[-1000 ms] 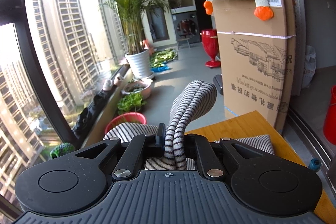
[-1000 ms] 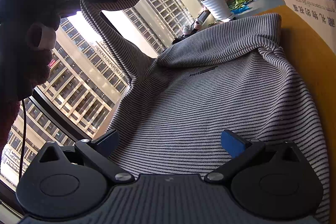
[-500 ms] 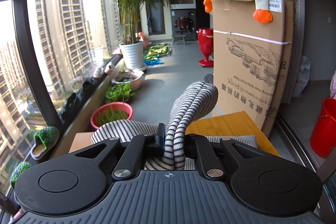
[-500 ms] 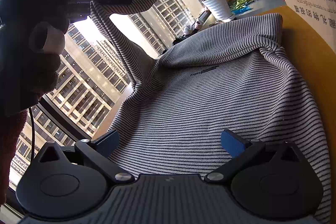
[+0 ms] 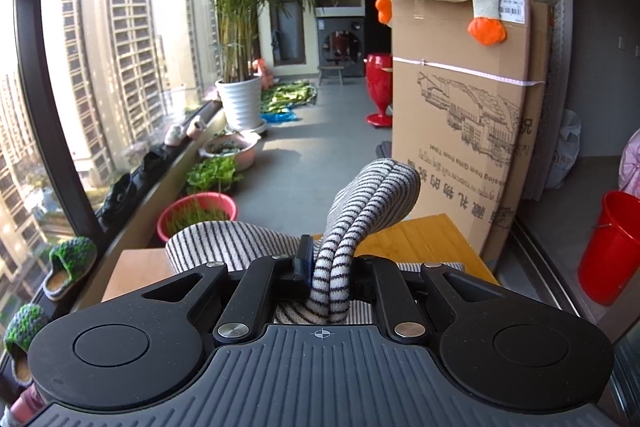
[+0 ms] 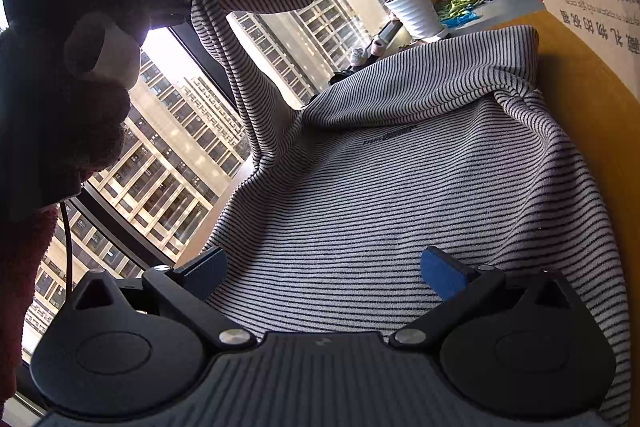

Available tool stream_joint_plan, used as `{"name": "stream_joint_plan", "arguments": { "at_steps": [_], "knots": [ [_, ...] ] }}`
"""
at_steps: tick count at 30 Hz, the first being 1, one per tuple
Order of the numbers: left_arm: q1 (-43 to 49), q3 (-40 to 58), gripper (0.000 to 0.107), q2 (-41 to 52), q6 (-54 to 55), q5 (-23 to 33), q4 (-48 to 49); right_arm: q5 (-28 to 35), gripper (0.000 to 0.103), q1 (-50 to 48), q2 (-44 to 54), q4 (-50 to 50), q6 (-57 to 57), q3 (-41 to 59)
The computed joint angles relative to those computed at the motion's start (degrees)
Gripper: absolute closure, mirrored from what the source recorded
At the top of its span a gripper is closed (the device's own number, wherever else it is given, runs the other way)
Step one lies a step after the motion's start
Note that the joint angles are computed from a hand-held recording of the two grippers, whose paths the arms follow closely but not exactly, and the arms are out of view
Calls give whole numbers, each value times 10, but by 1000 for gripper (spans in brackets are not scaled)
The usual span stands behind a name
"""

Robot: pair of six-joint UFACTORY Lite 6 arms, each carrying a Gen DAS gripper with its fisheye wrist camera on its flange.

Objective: Fold clothes
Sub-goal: 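Carry the sleeve across the shirt body with the left gripper and open it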

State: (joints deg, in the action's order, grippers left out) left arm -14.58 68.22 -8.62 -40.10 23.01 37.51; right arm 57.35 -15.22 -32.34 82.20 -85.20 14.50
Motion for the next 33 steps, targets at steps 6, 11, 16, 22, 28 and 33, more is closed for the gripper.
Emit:
{"name": "stream_joint_plan", "arguments": {
  "at_steps": [6, 11, 16, 22, 28, 33],
  "knots": [
    [-1, 0, 95, 2, -1, 3, 6, -1, 0, 1, 1, 1, -1, 0],
    [-7, 9, 95, 7, -5, 13, 15, 0, 0, 0, 0, -1, 0, 0],
    [-30, 24, 95, 20, -19, 23, 31, 1, 0, -2, -3, -3, -1, -2],
    [-56, 42, 94, 37, -31, 34, 43, 3, 0, -5, -10, -9, 2, -5],
    [-71, 59, 93, 60, -31, 42, 43, 6, 0, -10, -13, -13, 1, -6],
    [-80, 77, 92, 84, -26, 48, 37, 9, 0, -15, -12, -16, -2, -7]
  ]
}}
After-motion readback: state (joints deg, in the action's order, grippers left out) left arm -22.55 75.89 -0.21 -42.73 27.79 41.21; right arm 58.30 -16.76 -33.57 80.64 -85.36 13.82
